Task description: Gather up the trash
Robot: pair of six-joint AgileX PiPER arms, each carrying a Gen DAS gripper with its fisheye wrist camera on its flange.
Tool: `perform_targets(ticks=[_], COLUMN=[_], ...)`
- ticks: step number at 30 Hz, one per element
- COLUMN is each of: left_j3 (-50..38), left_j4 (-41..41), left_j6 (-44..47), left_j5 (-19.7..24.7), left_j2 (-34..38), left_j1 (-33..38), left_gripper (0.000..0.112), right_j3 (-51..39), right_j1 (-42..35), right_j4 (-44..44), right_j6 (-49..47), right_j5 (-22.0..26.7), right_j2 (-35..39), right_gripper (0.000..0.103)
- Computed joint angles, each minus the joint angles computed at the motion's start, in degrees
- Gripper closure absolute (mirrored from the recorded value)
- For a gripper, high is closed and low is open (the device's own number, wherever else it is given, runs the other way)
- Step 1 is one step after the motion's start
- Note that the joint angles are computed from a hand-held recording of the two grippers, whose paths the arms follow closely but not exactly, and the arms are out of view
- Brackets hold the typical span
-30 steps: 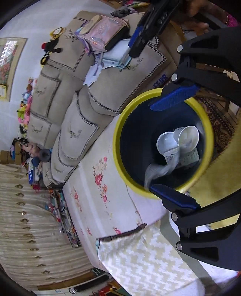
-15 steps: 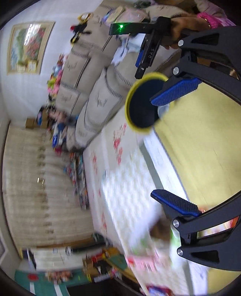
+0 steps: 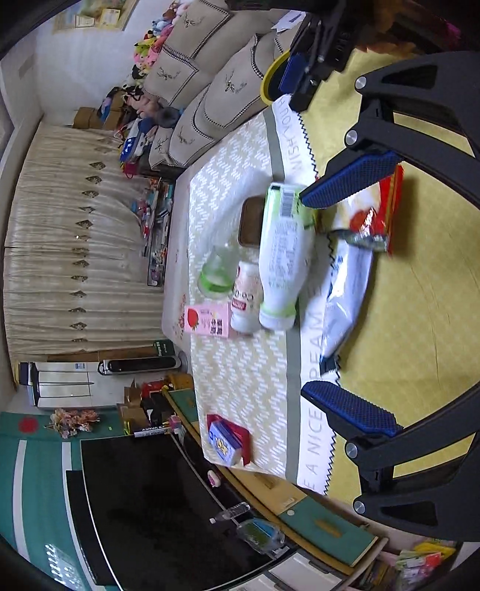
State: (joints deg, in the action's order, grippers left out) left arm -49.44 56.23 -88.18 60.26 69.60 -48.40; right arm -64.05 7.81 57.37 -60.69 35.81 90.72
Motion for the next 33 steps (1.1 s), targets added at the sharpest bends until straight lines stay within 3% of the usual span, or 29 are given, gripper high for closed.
perform_targets(ticks=[2, 5, 7, 10, 14, 17, 25, 28, 30, 33], left_j3=[0.9, 1.4, 1.8, 2.8, 3.8, 4.6, 4.6, 4.9, 4.8, 5.0], left_j4=[0.5, 1.0, 1.0, 0.8, 0.3, 0.5, 0.6, 0.5, 0.7, 0.9], left_j6=[-0.5, -0.9, -1.2, -1.7, -2.5, -3.2, -4.0, -5.0, -5.1, -5.7], left_j5=[0.6, 0.7, 0.0, -0.6, -0.9, -1.3, -1.1, -0.8, 0.3, 1.9], left_j2=[-0.7, -0.9, -1.3, -2.5, -3.5, -3.7, -3.5, -4.5, -4.8, -5.8], left_j1=[-0.8, -1.4, -1.0, -0.4, -0.3, -0.3, -0.5, -0.9, -1.3, -2.3], left_gripper=[0.019, 0.019, 0.019, 0.019, 0.019, 0.019, 0.019, 0.019, 0.019, 0.019], right_j3=[-0.3, -0.9, -1.3, -4.2, -9.8, -14.4, -11.9, -10.5, -12.2, -15.3], right_j1=[3.0, 8.6, 11.7, 14.1, 14.8, 13.7, 12.5, 12.5, 12.8, 12.4], right_j4=[-0.3, -1.3, -3.2, -7.4, -11.4, -11.3, -6.0, -5.2, -10.5, -13.6], right_j6=[0.2, -0.7, -1.4, 0.5, 5.0, 7.6, 5.8, 4.5, 10.8, 14.7], right_j5=[-1.4, -6.5, -10.1, -11.2, -6.9, -0.8, 8.0, 5.7, 2.3, 3.9], right_j2=[-0.2, 0.4, 0.6, 2.9, 7.1, 10.9, 9.3, 7.8, 8.8, 11.3], right_gripper=[0.031, 0.020, 0.020, 0.020, 0.020, 0.020, 0.020, 0.022, 0.022, 0.022])
